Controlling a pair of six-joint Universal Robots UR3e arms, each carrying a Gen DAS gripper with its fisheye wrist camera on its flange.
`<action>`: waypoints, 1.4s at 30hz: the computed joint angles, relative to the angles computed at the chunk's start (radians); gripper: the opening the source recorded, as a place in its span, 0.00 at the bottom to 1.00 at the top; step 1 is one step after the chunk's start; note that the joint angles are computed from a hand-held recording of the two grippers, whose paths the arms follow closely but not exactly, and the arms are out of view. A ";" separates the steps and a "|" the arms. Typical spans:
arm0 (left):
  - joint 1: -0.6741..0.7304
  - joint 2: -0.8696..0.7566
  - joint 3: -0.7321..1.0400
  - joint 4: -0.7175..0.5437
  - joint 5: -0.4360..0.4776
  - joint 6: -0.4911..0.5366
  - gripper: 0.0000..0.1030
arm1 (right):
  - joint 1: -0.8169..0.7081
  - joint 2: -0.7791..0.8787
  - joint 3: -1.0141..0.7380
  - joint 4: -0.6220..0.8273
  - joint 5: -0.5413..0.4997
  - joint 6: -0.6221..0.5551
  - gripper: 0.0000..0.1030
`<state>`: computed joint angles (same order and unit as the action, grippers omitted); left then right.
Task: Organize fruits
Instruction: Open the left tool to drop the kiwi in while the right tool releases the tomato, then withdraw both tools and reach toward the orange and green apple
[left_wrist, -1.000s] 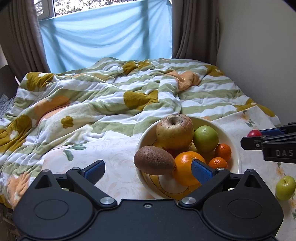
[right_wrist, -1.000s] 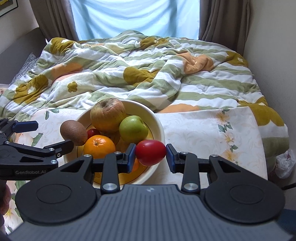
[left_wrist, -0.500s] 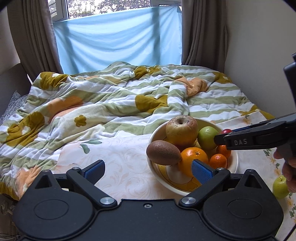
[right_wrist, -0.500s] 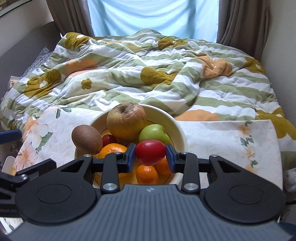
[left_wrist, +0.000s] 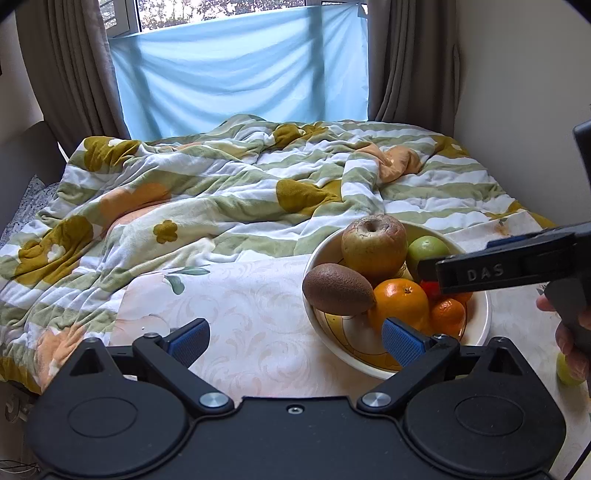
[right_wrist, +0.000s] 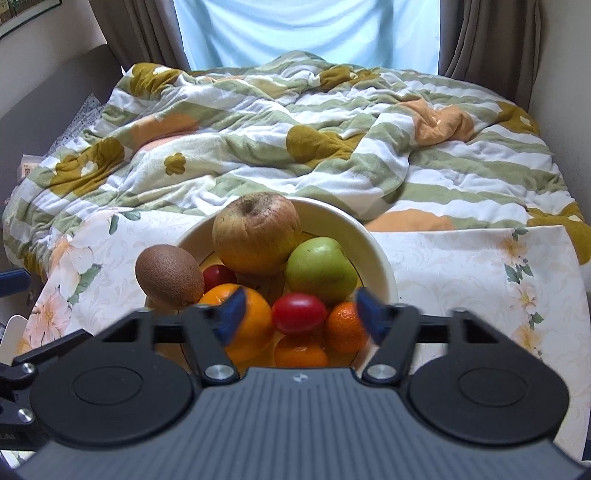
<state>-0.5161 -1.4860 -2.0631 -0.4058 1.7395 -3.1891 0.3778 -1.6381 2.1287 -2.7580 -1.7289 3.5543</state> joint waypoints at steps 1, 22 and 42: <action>0.001 0.003 -0.003 0.000 -0.001 0.000 0.99 | 0.016 0.000 0.002 -0.014 -0.032 0.012 1.00; -0.095 0.161 -0.034 -0.070 0.077 -0.082 0.99 | 0.152 -0.142 -0.020 0.135 -0.179 0.067 1.00; -0.464 0.279 -0.009 -0.238 0.397 -0.386 0.99 | 0.526 -0.474 -0.036 0.620 -0.485 0.444 1.00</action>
